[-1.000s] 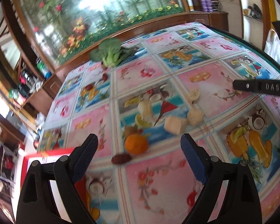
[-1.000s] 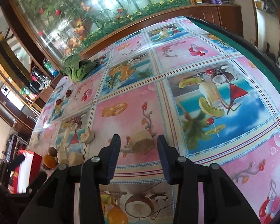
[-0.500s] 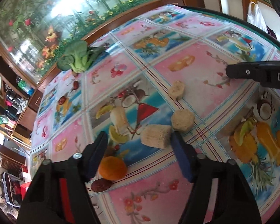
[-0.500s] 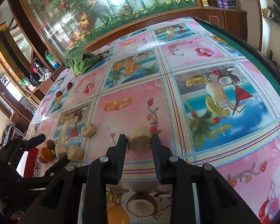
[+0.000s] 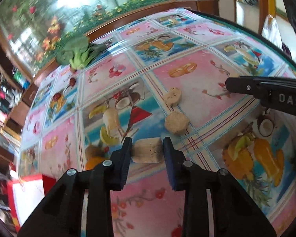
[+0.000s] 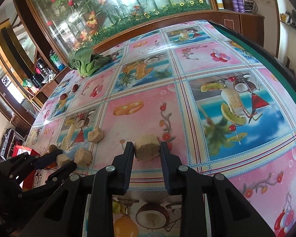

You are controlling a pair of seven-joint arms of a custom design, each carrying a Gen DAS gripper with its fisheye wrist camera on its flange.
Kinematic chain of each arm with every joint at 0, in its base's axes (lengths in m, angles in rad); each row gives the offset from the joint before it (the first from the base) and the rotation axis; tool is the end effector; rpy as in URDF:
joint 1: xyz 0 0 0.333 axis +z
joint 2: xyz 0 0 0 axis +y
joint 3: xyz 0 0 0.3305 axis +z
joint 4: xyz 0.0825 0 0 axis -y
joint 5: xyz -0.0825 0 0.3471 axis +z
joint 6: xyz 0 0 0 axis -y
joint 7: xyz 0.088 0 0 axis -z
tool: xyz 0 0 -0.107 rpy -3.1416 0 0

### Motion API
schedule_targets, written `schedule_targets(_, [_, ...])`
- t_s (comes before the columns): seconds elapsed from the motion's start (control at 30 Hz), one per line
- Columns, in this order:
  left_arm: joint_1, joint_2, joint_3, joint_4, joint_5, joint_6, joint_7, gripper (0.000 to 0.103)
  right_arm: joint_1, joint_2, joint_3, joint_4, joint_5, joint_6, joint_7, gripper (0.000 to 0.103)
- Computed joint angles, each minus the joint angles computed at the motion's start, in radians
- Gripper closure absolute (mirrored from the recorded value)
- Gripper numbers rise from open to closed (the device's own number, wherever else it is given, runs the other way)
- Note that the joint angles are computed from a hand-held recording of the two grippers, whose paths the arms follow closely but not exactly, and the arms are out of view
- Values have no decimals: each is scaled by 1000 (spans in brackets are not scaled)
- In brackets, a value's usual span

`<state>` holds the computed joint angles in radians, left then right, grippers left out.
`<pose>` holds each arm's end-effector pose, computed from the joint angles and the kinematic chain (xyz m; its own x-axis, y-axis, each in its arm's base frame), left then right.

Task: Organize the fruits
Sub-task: 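Grasp a beige cube with the left tool while the right grasps a beige piece, then carry the beige cube and beige piece into the tray and open both tools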

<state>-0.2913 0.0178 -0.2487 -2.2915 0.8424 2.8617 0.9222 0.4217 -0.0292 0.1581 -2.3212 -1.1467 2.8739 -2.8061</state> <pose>0.4244 -0.3018 0.4313 -0.5103 -0.8191 -0.2621 -0.6082 0.5592 -0.5633 0.3884 0.3165 0.4321 -0.1485 -0.9292 -0.3384 -0.7185 0.3365 -0.6087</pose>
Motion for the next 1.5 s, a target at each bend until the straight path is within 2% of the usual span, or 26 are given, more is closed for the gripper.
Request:
schedule_targets(0.13, [19, -106, 0, -100, 73, 59, -147, 69, -3, -11, 1, -4, -40, -12, 52, 77])
schedule_targets(0.27, [75, -275, -13, -237, 181, 143, -315, 69, -7, -29, 8, -6, -119, -43, 145, 77])
schedule_targets(0.43, [142, -496, 3, -407, 172, 213, -382, 69, -12, -52, 15, -13, -220, -76, 272, 77])
schedule_targets(0.57, [131, -628, 100, -508, 60, 191, -325, 69, -10, -66, 21, -21, -250, -111, 319, 77])
schedule_targets(0.63, [110, -681, 177, -544, 0, 168, -273, 69, -8, -72, 24, -25, -263, -128, 342, 77])
schedule_targets(0.8, [159, -789, 288, -618, -87, 147, -191, 69, -12, -91, 23, -48, -289, -144, 423, 77])
schedule_targets(0.93, [194, -819, 368, -665, -137, 151, -111, 69, -8, -105, 32, -61, -283, -169, 459, 77])
schedule_targets(1.03, [226, -819, 394, -689, -162, 175, -59, 69, 10, -99, 47, -52, -238, -194, 422, 77])
schedule_targets(1.13, [247, -810, 416, -705, -190, 205, -12, 69, 24, -88, 58, -31, -274, -172, 492, 77])
schedule_targets(1.2, [242, -802, 445, -712, -215, 227, 25, 69, 48, -60, 75, 8, -277, -188, 500, 77])
schedule_targets(1.37, [246, -816, 493, -728, -274, 236, 108, 69, 128, 86, 89, 202, -277, -175, 393, 77])
schedule_targets(1.5, [267, -809, 504, -734, -320, 241, 157, 69, 202, 236, 81, 398, -209, -133, 206, 78])
